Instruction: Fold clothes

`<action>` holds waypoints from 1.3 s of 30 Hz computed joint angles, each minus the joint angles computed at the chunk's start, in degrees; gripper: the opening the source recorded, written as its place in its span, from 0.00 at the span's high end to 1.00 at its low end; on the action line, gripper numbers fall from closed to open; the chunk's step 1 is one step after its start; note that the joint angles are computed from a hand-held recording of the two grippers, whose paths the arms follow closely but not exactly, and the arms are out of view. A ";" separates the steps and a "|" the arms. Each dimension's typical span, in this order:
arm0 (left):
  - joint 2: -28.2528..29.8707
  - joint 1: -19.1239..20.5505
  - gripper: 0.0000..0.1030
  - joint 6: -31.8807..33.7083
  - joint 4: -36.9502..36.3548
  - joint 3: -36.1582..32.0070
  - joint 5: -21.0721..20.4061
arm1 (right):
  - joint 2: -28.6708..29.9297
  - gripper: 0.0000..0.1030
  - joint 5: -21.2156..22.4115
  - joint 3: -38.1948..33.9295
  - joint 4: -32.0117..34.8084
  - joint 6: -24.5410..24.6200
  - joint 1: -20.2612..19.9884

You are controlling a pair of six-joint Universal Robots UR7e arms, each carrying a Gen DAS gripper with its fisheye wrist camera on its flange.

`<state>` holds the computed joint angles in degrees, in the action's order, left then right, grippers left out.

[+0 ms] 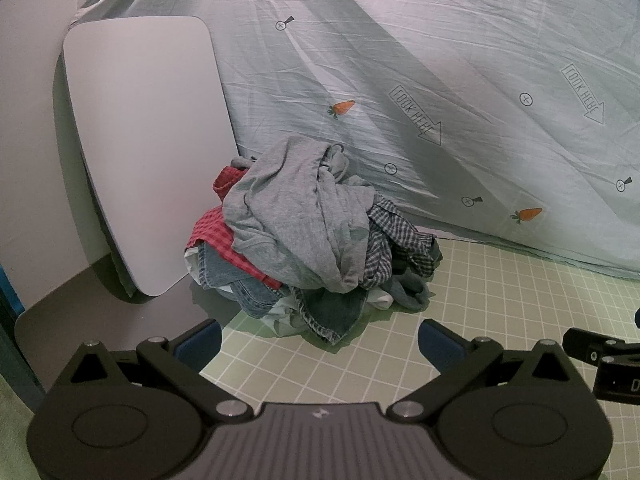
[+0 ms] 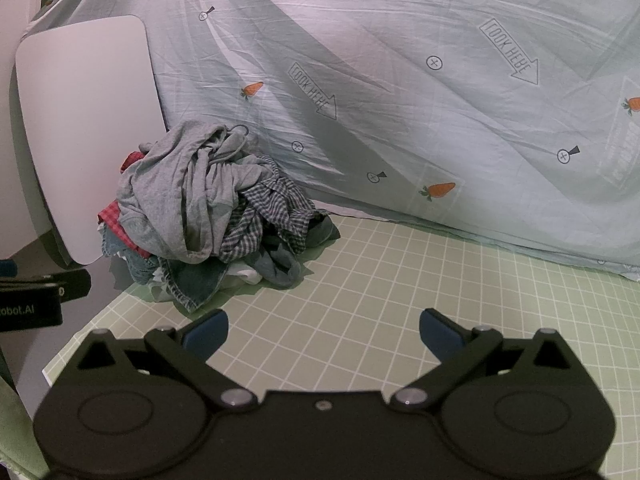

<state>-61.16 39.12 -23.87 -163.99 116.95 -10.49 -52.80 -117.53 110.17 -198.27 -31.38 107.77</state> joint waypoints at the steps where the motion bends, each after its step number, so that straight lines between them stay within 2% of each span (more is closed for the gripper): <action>1: -0.07 0.00 0.00 0.15 -0.08 0.03 -0.10 | -0.02 0.00 0.01 0.03 -0.05 -0.01 -0.03; 9: 0.00 0.16 0.00 1.23 -1.03 -0.06 -0.31 | 0.24 0.00 -0.18 -0.09 -0.19 0.01 0.09; 20: -0.76 0.29 0.00 -2.72 3.56 -0.02 -0.57 | 0.23 0.00 -0.21 0.15 0.68 0.11 -0.19; 27: -0.76 2.10 0.00 -5.61 7.65 -2.26 -2.40 | 1.54 0.00 -1.16 -1.72 1.50 -0.81 -0.56; 29: 0.16 2.99 0.00 -3.36 5.99 -3.85 -2.83 | 2.45 0.00 -1.62 -3.29 1.57 -1.51 -0.70; 33: 3.52 5.13 0.00 5.64 -1.90 -8.25 -3.36 | 4.87 0.00 -2.01 -8.09 2.40 -2.94 -1.09; 39: 9.03 9.81 0.00 18.32 -11.97 -18.55 -5.67 | 11.07 0.00 0.34 -19.96 7.88 -4.26 -1.30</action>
<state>-52.14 48.93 -5.55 -175.96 98.40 -16.16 -41.73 -117.19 90.21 -190.39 -35.65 106.47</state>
